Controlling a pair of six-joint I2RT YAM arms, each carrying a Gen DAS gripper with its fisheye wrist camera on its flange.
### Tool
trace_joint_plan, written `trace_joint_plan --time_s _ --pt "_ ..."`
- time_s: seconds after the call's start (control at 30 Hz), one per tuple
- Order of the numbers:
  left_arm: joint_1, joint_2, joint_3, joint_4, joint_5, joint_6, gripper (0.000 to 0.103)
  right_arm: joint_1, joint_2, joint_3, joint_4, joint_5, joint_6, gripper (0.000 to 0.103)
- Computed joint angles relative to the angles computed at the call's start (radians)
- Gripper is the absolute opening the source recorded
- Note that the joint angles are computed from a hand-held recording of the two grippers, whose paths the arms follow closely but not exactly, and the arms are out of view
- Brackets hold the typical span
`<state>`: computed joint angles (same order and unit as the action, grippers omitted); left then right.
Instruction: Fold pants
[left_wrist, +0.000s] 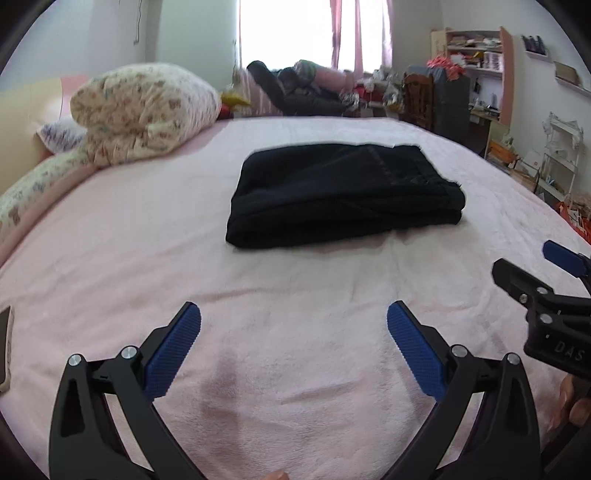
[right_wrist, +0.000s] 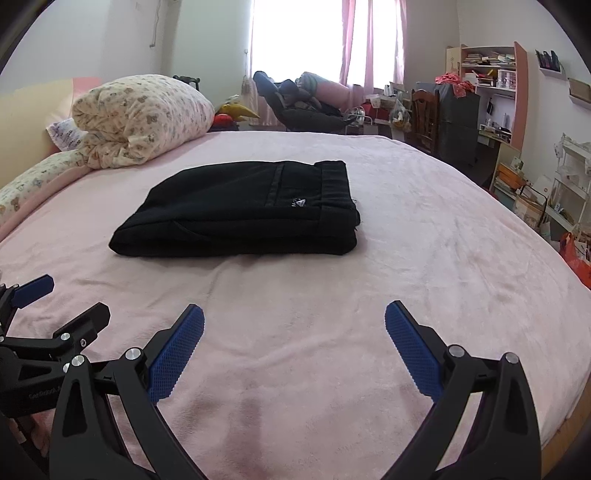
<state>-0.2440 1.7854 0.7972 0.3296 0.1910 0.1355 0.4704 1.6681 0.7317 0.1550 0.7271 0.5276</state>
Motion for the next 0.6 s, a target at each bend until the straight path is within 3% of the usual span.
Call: trace_joint_plan --time_s 0.6 --pt "-0.035 -0.028 -0.063 0.078 -0.066 -0.004 0.101 -0.005 0.046 0.015 -0.007 0.021 0.022 0.101"
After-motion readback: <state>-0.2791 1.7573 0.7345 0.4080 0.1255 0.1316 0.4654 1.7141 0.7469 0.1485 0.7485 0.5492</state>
